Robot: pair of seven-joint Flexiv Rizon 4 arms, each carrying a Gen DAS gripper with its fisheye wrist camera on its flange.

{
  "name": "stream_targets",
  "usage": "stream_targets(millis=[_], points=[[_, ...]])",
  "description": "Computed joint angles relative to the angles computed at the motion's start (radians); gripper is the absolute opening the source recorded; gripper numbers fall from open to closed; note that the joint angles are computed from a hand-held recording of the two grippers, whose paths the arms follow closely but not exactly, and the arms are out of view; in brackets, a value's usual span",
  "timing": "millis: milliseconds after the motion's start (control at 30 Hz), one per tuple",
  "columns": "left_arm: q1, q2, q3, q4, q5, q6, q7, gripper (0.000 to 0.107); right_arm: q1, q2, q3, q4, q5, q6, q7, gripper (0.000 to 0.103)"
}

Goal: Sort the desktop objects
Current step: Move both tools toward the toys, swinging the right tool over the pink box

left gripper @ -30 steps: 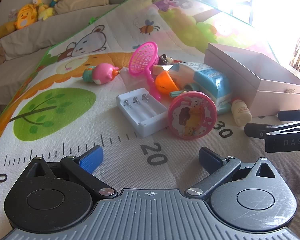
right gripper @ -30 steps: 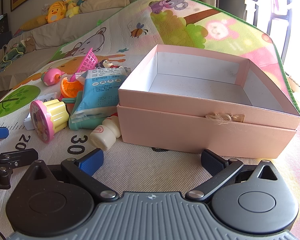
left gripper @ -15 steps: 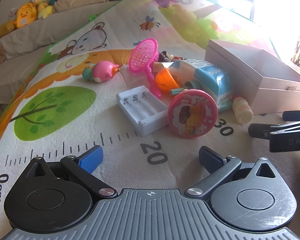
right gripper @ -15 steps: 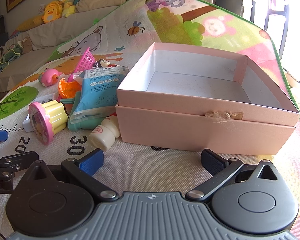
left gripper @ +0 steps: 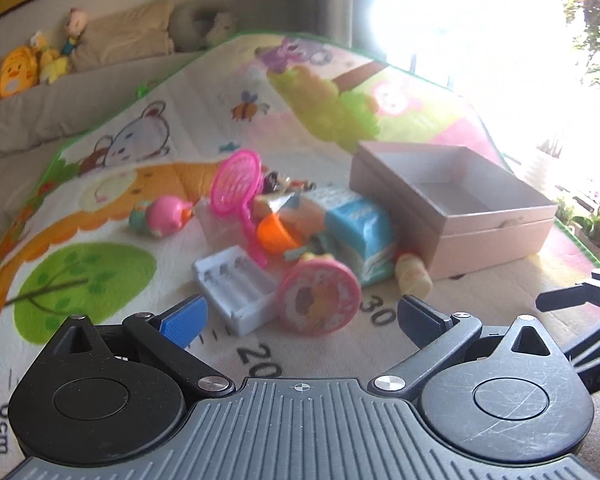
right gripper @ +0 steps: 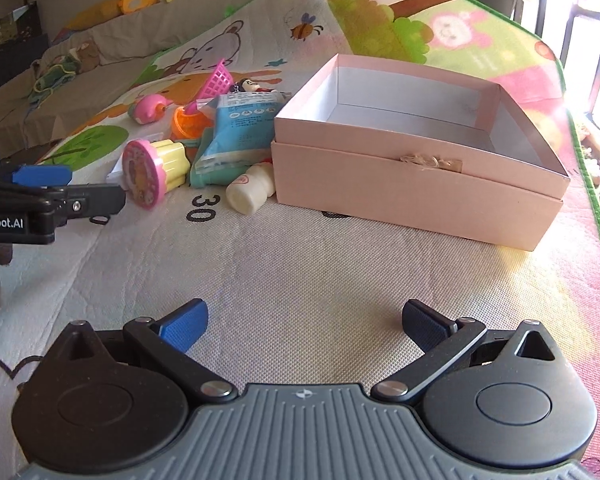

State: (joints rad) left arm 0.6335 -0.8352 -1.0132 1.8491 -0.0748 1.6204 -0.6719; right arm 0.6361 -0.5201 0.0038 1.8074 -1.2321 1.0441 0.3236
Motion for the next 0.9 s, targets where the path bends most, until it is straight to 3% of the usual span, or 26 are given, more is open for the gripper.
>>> stream_targets(millis=[133, 200, 300, 500, 600, 667, 700, 733, 833, 900], points=[[-0.046, 0.002, 0.024, -0.026, 0.028, 0.03, 0.014, 0.103, 0.0, 0.083, -0.034, 0.062, -0.159, -0.092, 0.201, 0.103], [-0.082, 0.007, 0.055, -0.042, 0.021, 0.024, 0.006, 0.103, 0.004, 0.115, -0.031, 0.079, -0.193, -0.21, 0.286, 0.103], [-0.116, 0.002, 0.083, -0.056, 0.01, 0.001, 0.014, 0.103, -0.023, 0.13, -0.026, 0.085, -0.223, -0.319, 0.337, 0.103], [-0.11, -0.012, 0.072, -0.061, -0.024, -0.021, 0.054, 0.103, -0.174, 0.066, -0.008, 0.007, -0.223, -0.152, 0.253, 0.103], [-0.104, -0.013, 0.076, -0.064, -0.037, -0.03, 0.069, 0.103, -0.15, 0.005, -0.027, -0.064, -0.205, -0.162, 0.137, 0.103], [-0.106, -0.013, 0.083, -0.067, -0.044, -0.034, 0.081, 0.103, -0.191, -0.021, -0.028, -0.096, -0.311, 0.011, 0.14, 0.103], [-0.111, -0.012, 0.09, -0.069, -0.047, -0.032, 0.085, 0.103, -0.189, -0.029, -0.031, -0.113, -0.346, 0.049, 0.143, 0.103], [-0.121, -0.011, 0.102, -0.073, -0.053, -0.027, 0.085, 0.103, -0.159, -0.03, -0.042, -0.121, -0.355, 0.021, 0.112, 0.103], [-0.137, -0.009, 0.123, -0.083, -0.074, -0.026, 0.073, 0.103, -0.035, -0.022, -0.055, -0.126, -0.4, -0.234, -0.033, 0.103], [-0.133, -0.011, 0.122, -0.085, -0.085, -0.026, 0.067, 0.103, 0.012, -0.006, -0.051, -0.105, -0.447, -0.371, -0.053, 0.103]])
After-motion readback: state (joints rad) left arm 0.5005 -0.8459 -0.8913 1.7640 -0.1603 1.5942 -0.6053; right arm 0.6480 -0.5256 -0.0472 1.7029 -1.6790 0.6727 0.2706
